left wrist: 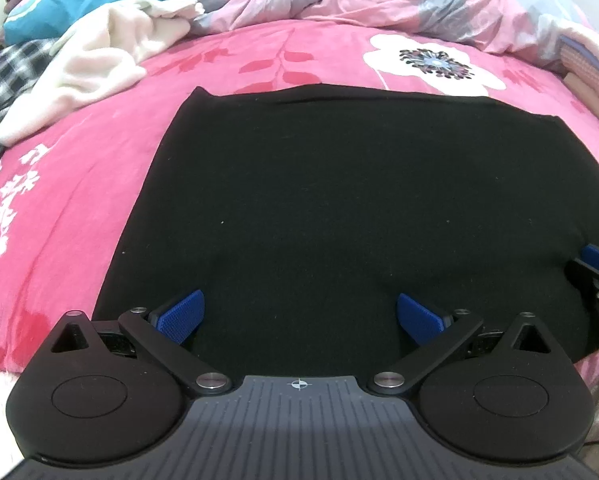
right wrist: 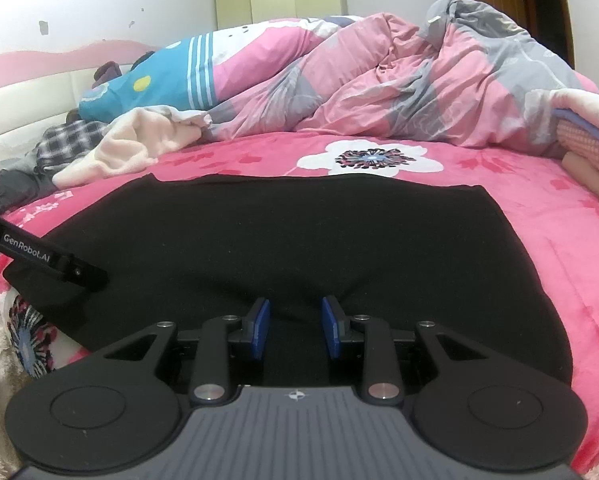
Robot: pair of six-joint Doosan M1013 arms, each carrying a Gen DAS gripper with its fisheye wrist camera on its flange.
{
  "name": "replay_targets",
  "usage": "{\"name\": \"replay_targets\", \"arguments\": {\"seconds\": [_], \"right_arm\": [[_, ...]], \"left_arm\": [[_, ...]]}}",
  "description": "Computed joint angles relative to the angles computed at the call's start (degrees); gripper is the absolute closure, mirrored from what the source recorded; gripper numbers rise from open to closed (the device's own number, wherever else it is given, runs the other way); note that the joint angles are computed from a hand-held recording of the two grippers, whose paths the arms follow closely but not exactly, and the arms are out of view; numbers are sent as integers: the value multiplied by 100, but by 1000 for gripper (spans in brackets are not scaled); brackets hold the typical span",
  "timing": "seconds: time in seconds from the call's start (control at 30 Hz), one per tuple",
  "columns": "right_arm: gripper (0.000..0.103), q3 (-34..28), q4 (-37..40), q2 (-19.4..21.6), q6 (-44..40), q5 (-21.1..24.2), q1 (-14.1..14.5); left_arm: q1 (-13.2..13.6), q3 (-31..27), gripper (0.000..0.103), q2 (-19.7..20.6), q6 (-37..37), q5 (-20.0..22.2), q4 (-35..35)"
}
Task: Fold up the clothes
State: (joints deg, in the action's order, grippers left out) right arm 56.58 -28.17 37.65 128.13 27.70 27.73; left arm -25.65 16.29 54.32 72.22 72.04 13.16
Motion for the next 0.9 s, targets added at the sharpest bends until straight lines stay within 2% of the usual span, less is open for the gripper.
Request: {"name": "replay_targets", "arguments": {"seconds": [0.1,0.17,0.33,0.57,0.7,0.77,0.83,0.9], "right_arm": [[72,19,7,-8,-8,-32,-6],[72,24,22,-11,-24,-37,-7],[72,-35,158,2,-200,49,-10],[67,-541,856,122,-894,612,-11],[67,-788,1206,174,-1787,380,91],[66,-954,1724,239,-2691,250,150],[61,-1177,2468,350,-3827,228,213],[60,-1528,2991,542,-4711,430,291]], "left_arm": [[2,-79,0,19,-83,84,22],[-3,70,0,-83,-157,46,153],[59,1189,0,-753,-596,-560,818],[295,2109,0,-1341,-1835,-862,1447],[403,2578,0,-1569,-2371,-1177,1462],[452,2725,1,-1634,-2562,-1342,1372],[499,2843,3,-1685,-2727,-1489,1266],[527,3024,4,-1774,-2915,-1691,1228]]}}
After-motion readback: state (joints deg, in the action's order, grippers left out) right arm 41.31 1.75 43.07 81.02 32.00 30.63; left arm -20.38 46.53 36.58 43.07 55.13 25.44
